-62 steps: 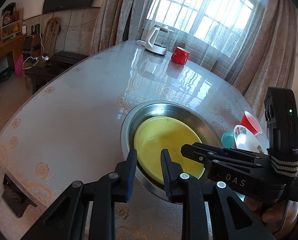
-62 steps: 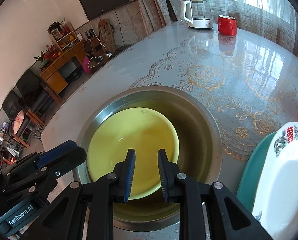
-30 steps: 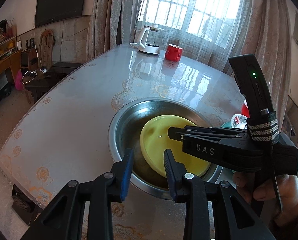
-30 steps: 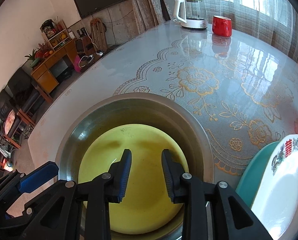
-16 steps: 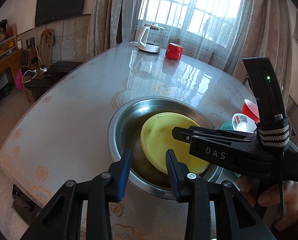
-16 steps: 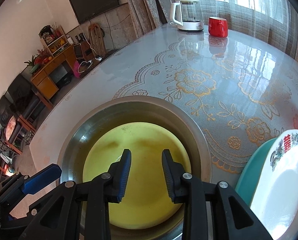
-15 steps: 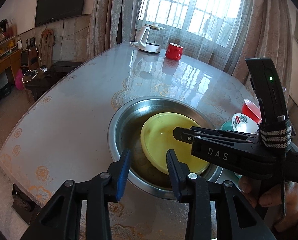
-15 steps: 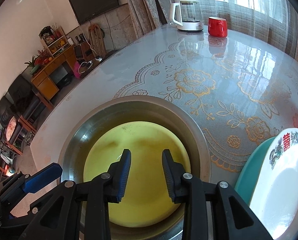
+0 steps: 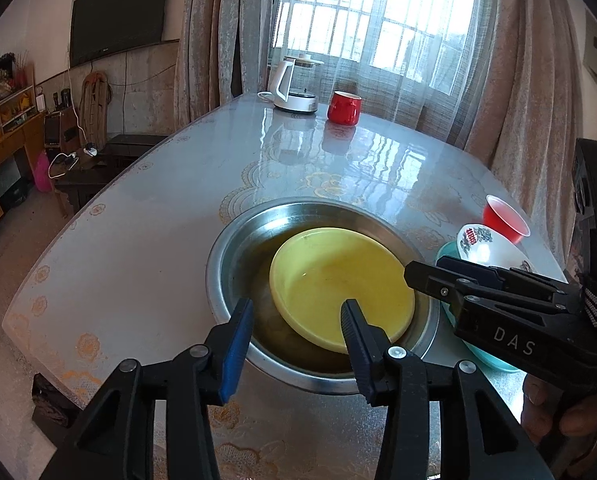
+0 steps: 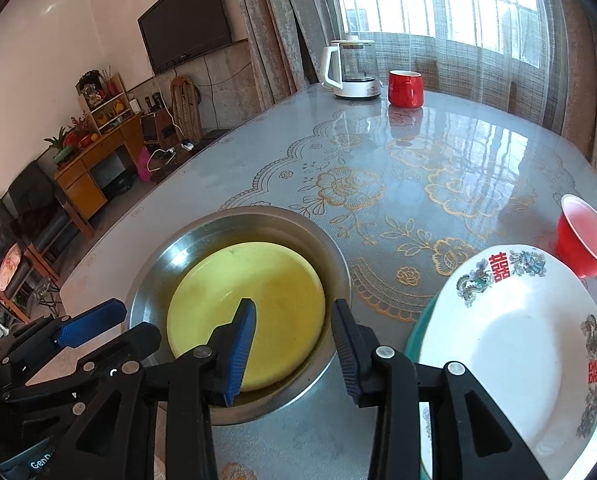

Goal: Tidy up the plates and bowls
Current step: 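Withdraw the right tool from the bowls over the plate stack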

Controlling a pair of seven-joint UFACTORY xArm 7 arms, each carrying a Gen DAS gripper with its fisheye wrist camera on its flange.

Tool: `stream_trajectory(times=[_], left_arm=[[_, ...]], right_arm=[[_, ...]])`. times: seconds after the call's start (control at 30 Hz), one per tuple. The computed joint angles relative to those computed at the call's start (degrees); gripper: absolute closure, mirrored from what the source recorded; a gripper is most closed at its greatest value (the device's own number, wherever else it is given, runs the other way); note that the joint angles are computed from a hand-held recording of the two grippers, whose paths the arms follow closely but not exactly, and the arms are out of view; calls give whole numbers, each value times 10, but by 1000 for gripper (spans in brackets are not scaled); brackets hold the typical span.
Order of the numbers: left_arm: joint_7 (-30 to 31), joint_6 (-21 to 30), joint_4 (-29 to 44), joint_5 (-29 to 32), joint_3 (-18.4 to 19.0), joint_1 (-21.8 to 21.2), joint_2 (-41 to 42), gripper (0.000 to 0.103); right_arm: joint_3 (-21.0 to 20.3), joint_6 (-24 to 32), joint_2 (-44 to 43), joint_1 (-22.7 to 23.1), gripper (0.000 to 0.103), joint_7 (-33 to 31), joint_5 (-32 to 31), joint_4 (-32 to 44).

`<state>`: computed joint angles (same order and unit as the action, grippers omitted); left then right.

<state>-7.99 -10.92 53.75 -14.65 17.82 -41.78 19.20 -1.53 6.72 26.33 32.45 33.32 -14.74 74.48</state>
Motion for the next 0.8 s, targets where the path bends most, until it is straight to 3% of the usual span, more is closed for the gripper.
stream_trajectory(times=[0.3, 0.4, 0.63, 0.8], left_arm=[[12, 6, 10, -7, 44, -62, 9, 57], [12, 11, 18, -6, 76, -100, 17, 57], [-1, 26, 40, 22, 100, -135, 30, 57], [-23, 38, 57, 57, 98, -139, 37, 57]], right_arm=[[-84, -41, -48, 45, 63, 96, -35, -81], [-119, -51, -64, 64, 63, 135, -57, -105], [-205, -69, -95, 115, 63, 231, -132, -151], [-237, -72, -111, 126, 63, 293, -189, -170]])
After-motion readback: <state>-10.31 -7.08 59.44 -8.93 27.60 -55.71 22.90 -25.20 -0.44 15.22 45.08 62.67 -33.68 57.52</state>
